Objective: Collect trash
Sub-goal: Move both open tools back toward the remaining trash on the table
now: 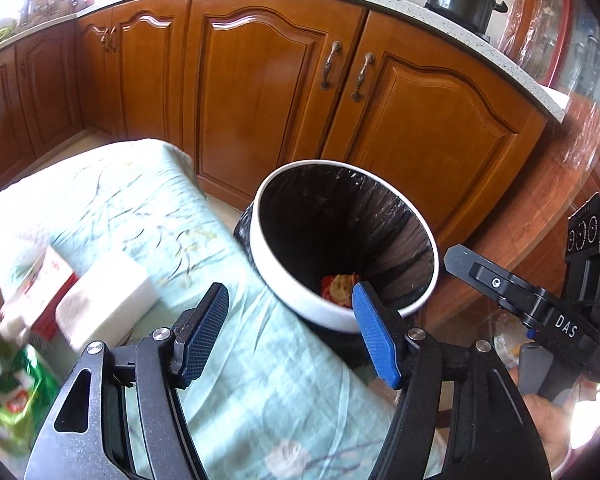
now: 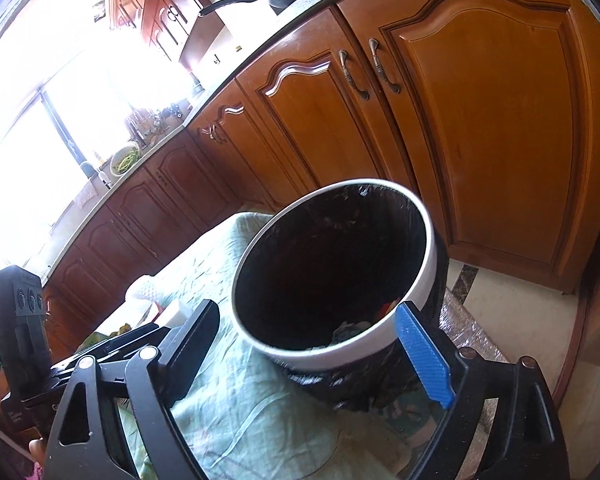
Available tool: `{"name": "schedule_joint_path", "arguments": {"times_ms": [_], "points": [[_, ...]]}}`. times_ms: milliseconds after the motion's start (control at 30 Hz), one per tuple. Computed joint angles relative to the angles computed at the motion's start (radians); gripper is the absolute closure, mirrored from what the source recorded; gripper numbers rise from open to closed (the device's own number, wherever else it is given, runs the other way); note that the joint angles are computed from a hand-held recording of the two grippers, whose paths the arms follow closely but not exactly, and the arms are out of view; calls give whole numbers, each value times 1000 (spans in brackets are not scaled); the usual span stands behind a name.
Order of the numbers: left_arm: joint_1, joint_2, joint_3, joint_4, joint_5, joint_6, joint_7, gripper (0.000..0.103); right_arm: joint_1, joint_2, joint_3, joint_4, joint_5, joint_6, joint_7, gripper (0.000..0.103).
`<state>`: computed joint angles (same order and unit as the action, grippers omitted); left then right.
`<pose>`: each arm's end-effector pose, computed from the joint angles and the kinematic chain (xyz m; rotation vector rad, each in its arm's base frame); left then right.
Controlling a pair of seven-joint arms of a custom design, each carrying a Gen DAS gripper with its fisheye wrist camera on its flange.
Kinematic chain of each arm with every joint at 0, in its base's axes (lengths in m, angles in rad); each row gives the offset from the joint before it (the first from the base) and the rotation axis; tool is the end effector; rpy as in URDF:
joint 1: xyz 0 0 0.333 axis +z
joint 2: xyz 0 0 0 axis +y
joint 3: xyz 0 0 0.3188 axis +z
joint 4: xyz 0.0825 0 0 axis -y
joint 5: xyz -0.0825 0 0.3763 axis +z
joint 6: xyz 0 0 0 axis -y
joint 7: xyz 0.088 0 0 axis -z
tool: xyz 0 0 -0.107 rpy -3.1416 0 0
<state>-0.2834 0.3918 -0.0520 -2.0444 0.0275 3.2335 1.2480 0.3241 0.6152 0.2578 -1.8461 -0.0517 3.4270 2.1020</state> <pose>0.6070 -0.2114 0.3517 -1.8271 1.8804 -0.9976 0.5900 0.3584 0.3283 -1.5105 1.5359 -0.1459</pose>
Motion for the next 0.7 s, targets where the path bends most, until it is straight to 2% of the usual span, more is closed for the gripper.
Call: {"name": "schedule_joint_path", "arguments": {"times_ms": [133, 167, 300, 400, 467, 500, 700], "points": [[-97, -73, 103, -125, -20, 71, -17, 37, 11, -14, 16, -39, 1, 30, 17, 10], [-105, -91, 110, -157, -31, 87, -12, 37, 12, -14, 21, -43, -2, 34, 23, 10], [-96, -158, 99, -270, -90, 134, 25, 37, 22, -13, 39, -57, -18, 41, 45, 10], [-53, -203, 61, -343, -123, 166, 41, 37, 27, -11, 53, -57, -38, 36, 53, 10], [-60, -228, 66, -382, -179, 184, 68, 37, 47, -13, 47, -54, -39, 32, 54, 10], [-20, -241, 35, -406, -168, 196, 55, 37, 54, -11, 48, -51, -41, 28, 53, 10], [77, -311, -33, -527, -214, 261, 41, 37, 93, -1, 51, -27, -48, 5, 40, 10]]}}
